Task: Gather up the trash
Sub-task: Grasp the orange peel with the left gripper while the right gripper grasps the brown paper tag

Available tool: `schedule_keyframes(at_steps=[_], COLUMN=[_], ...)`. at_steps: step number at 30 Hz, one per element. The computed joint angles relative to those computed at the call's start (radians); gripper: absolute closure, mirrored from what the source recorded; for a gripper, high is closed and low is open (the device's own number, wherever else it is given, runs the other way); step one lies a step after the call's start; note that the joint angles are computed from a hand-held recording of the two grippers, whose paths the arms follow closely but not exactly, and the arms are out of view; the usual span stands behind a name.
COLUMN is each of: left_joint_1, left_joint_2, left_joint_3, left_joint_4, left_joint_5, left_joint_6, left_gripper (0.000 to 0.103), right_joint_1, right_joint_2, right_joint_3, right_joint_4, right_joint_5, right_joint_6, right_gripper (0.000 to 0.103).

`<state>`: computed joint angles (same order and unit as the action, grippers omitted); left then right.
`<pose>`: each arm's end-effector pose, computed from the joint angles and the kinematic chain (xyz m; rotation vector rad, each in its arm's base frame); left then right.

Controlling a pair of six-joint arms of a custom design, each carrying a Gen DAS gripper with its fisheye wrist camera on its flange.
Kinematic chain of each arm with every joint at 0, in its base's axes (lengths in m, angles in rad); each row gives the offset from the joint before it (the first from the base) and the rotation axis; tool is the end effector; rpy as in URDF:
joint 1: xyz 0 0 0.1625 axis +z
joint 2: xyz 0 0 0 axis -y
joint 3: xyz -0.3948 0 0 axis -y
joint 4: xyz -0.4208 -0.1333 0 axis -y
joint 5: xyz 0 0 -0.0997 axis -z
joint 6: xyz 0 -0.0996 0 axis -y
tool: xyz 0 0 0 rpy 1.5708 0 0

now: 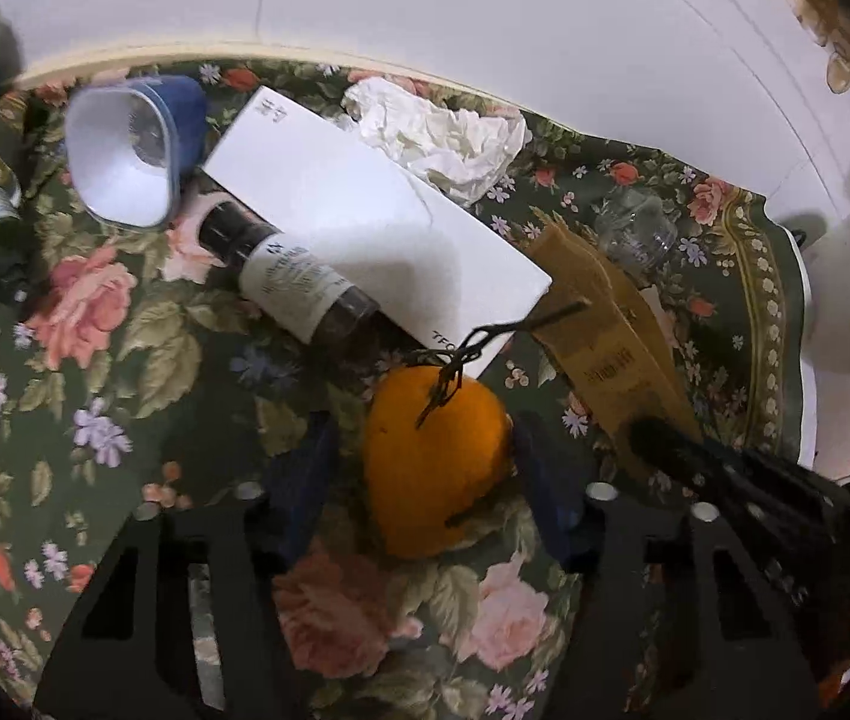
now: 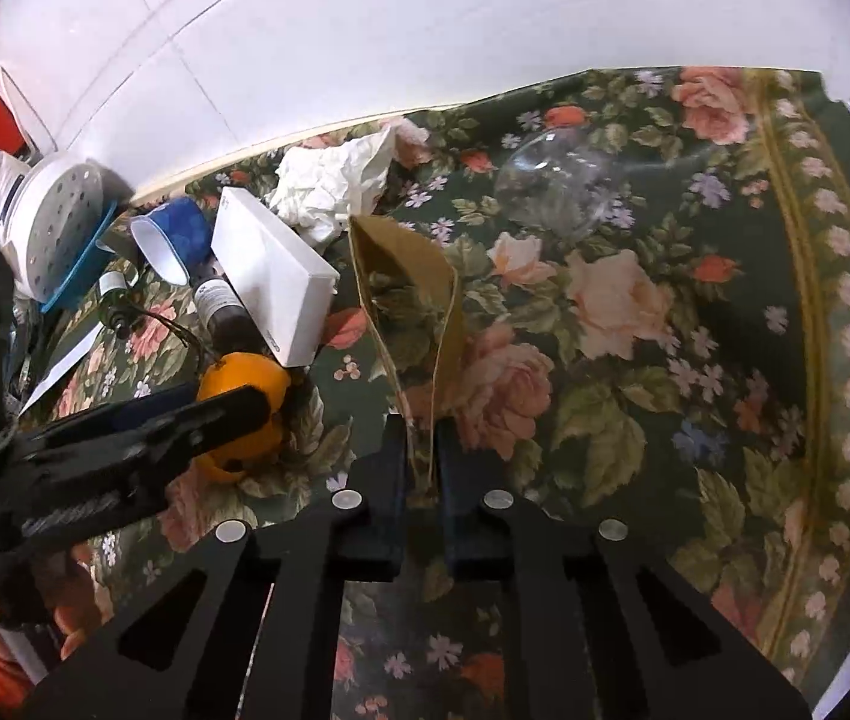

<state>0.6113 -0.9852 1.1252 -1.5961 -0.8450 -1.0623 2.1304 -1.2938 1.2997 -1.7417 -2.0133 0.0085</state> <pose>-0.4796 -0.5796 0.3474 -0.0759 2.5624 -0.7464 0.4176 -0.4959 0.4674 0.6956 -2.6471 0.3897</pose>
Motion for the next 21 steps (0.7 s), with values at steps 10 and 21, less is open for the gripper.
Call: schedule_keyframes(at_steps=[10,21], left_joint_1=[-0.036,-0.163], left_joint_2=[0.061,-0.056], left_joint_3=[-0.084,-0.044], left_joint_4=[0.143,0.138], left_joint_5=[0.042,0.075], left_joint_6=[0.066,0.16], left_gripper=[0.076,0.077], right_joint_1=[0.038,0.178], right_joint_2=[-0.04,-0.087], right_joint_3=[0.002,0.005], right_joint_4=[0.006,-0.023], right_joint_5=[-0.057,-0.186], right_joint_6=[0.073,0.226], right_gripper=[0.096,0.097])
